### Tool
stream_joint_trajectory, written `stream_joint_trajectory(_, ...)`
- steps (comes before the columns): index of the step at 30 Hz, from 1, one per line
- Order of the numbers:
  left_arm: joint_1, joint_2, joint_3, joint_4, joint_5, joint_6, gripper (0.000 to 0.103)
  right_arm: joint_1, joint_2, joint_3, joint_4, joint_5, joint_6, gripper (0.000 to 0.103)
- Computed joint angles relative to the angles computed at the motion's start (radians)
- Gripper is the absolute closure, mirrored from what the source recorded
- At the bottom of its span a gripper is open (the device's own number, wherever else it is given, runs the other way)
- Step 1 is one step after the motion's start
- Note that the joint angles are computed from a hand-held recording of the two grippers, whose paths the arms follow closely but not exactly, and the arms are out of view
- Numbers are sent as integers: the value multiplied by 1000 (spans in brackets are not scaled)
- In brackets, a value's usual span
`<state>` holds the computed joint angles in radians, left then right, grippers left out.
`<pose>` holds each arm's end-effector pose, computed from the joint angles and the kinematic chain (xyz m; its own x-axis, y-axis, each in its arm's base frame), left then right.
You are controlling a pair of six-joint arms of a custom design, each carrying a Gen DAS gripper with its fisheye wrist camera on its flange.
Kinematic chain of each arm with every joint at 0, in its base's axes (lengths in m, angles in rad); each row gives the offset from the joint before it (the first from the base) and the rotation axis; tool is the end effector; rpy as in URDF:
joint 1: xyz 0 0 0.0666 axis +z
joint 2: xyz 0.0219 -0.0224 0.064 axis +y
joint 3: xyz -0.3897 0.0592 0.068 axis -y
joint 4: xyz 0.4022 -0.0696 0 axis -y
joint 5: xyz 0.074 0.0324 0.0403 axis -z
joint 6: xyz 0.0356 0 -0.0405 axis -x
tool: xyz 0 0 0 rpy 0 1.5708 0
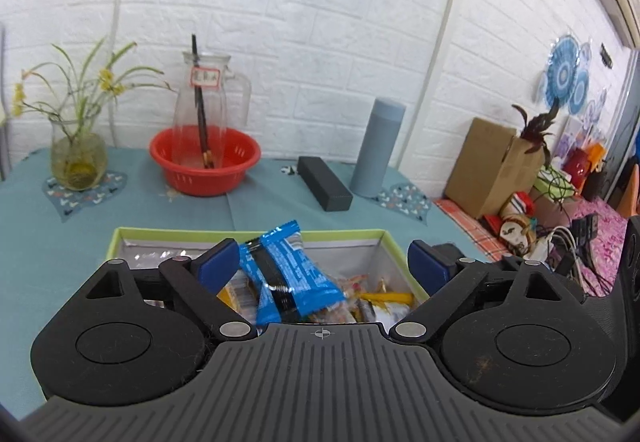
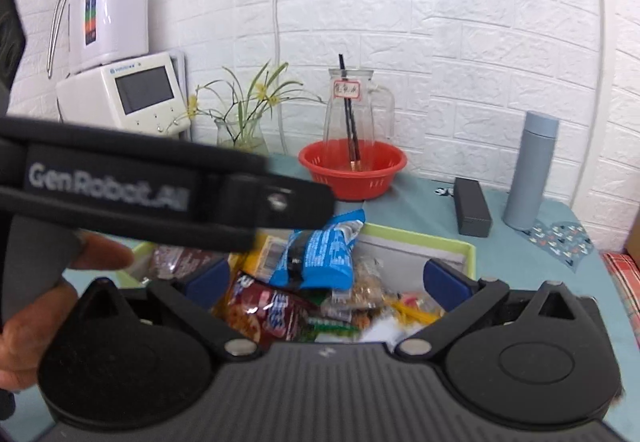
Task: Organize snacks
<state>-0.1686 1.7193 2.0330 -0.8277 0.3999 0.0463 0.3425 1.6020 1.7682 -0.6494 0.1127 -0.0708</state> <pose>0.6111 -0.1185 0.5774 -0.5068 0.0430 -0.8610 0.4658 0.8541 -0.2315 0.5623 0.1958 0.5335 -0.4535 -0.0871 -0.8870 -0.2084 0.9780 0.0105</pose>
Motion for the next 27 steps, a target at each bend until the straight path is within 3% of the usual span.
stream_joint_trajectory(4,18,-189,-257,113,-15,32,14,51,-189,-233,94,79,-61,1)
stream_joint_trajectory(6,25,-291,-392,153,-38,27,13,102,-282,-338,103,169,-87,1)
stream_joint_trajectory(11,28,-519,-649,123,-71,23,14,277,-461,-530,74,455,-182,1)
stream_joint_trajectory(15,27,-700,-833,121,-81,24,14,425,-523,-595,-33,696,-397,1)
stream_joint_trajectory(20,53,-877,-982,104,-58,10,19,584,-541,-627,-178,856,-554,1)
stream_joint_trajectory(23,95,-975,-1040,84,1,-1,18,679,-555,-646,-267,931,-675,1)
stream_joint_trajectory(25,113,-1030,-1062,59,16,-16,18,743,-551,-636,-400,983,-834,1)
stream_joint_trajectory(27,137,-1090,-1082,33,41,-34,18,808,-530,-608,-609,1031,-1081,1)
